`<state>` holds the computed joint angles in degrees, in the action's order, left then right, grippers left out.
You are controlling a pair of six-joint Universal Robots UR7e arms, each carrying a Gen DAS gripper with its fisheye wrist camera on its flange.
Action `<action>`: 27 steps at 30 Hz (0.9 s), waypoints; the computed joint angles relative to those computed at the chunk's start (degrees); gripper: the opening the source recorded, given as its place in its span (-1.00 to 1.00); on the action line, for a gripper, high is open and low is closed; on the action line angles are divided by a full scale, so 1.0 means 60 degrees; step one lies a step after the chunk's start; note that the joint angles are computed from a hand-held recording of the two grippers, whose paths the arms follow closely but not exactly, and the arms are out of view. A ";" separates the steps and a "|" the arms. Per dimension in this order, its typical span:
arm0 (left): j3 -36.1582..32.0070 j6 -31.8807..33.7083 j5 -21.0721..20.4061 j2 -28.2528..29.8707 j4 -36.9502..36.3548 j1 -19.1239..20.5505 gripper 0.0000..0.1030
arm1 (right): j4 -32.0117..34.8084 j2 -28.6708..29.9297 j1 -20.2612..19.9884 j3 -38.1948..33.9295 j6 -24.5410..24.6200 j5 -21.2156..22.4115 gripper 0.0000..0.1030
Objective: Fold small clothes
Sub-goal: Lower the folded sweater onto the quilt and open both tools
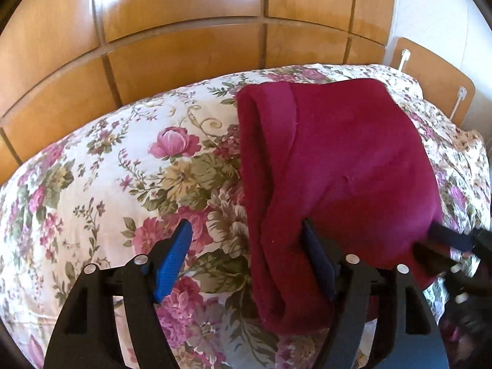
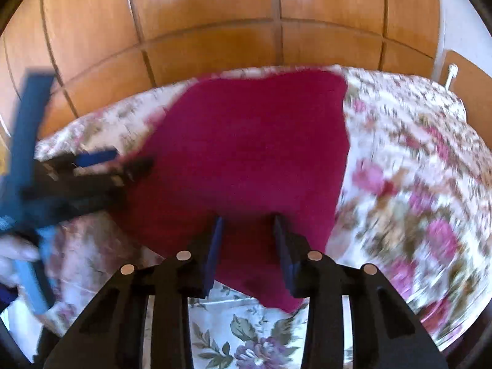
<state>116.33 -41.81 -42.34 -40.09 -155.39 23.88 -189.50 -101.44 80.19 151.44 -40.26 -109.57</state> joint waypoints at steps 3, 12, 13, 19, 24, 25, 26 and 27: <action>0.0069 -0.0538 0.0018 -0.0209 0.0372 -0.0127 0.46 | -0.0581 0.0339 0.0365 0.0044 -0.0010 -0.0560 -0.34; 0.0565 -0.1989 0.0596 -0.0893 0.1273 -0.1041 0.49 | -0.0213 -0.0077 0.0656 0.0078 0.0862 -0.0708 0.17; 0.0629 -0.2080 0.0669 -0.0966 0.1308 -0.1141 0.56 | -0.0204 -0.0192 0.0745 0.0119 0.0984 -0.0708 0.27; 0.0967 -0.2784 0.1261 -0.1404 0.1862 -0.1804 0.58 | -0.1238 0.0076 0.1683 0.0295 0.1173 -0.1475 0.58; 0.1209 -0.3638 0.1392 -0.1770 0.2173 -0.2100 0.67 | -0.2712 0.0676 0.2530 0.0374 0.1444 -0.2445 0.80; 0.1242 -0.3796 0.1405 -0.1848 0.2313 -0.2154 0.71 | -0.2845 0.0708 0.2589 0.0383 0.1441 -0.2524 0.82; 0.1257 -0.3905 0.1410 -0.1895 0.2447 -0.2188 0.74 | -0.3019 0.0804 0.2709 0.0401 0.1463 -0.2677 0.83; 0.1290 -0.4025 0.1440 -0.1957 0.2581 -0.2234 0.74 | -0.3124 0.0895 0.2790 0.0397 0.1473 -0.2786 0.87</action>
